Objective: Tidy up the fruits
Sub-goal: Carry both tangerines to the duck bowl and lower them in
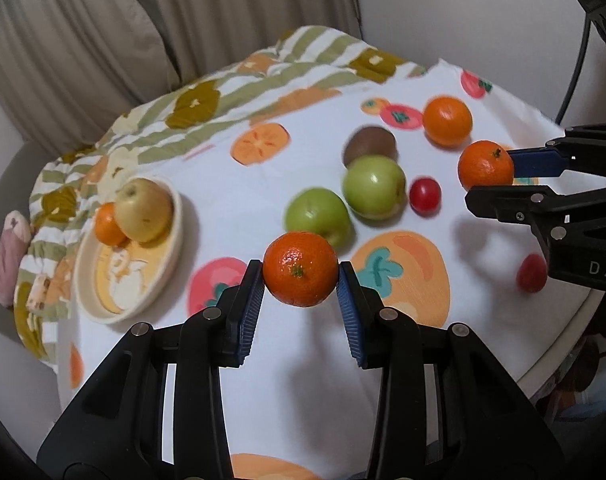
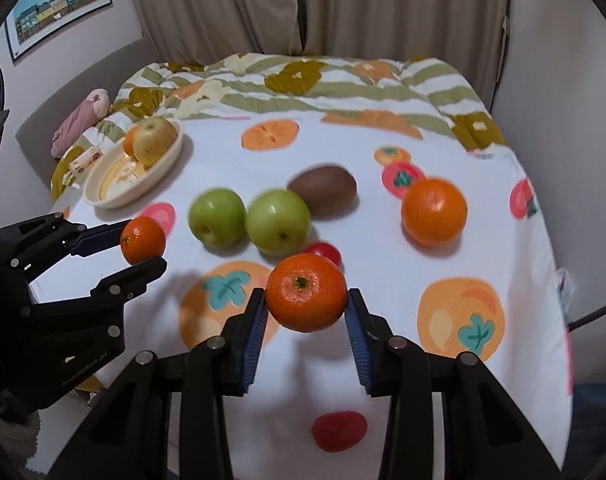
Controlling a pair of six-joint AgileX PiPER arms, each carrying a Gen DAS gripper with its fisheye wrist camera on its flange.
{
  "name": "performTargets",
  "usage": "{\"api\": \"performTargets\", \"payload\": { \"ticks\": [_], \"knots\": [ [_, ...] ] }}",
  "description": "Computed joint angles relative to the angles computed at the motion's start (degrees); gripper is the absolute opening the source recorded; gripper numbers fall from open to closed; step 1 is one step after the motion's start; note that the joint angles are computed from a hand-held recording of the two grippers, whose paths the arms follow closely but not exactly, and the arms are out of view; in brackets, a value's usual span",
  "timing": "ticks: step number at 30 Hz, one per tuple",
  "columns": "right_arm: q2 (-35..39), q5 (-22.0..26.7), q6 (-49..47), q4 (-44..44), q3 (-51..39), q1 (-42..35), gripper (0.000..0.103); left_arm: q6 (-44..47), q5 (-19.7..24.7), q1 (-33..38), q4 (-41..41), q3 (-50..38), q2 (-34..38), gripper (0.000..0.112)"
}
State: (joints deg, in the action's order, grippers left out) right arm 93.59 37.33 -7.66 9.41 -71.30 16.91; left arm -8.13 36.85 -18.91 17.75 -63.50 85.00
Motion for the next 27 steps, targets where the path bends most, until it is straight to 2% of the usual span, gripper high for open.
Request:
{"api": "performTargets", "payload": {
  "ticks": [11,20,27],
  "knots": [
    [2.8,5.9,8.8,-5.4,-14.2,7.3,0.036,12.2,4.0,11.5,-8.1,-7.5,-2.0,0.041],
    [13.8,11.2,16.2,-6.4,-31.4,15.2,0.036,29.5,5.1,26.8,-19.1,-12.6,1.6,0.041],
    [24.5,16.9,22.2,-9.1,-46.9,20.1,0.036,42.5,5.7,36.0,-26.8,-18.1,8.4,0.041]
  ]
}}
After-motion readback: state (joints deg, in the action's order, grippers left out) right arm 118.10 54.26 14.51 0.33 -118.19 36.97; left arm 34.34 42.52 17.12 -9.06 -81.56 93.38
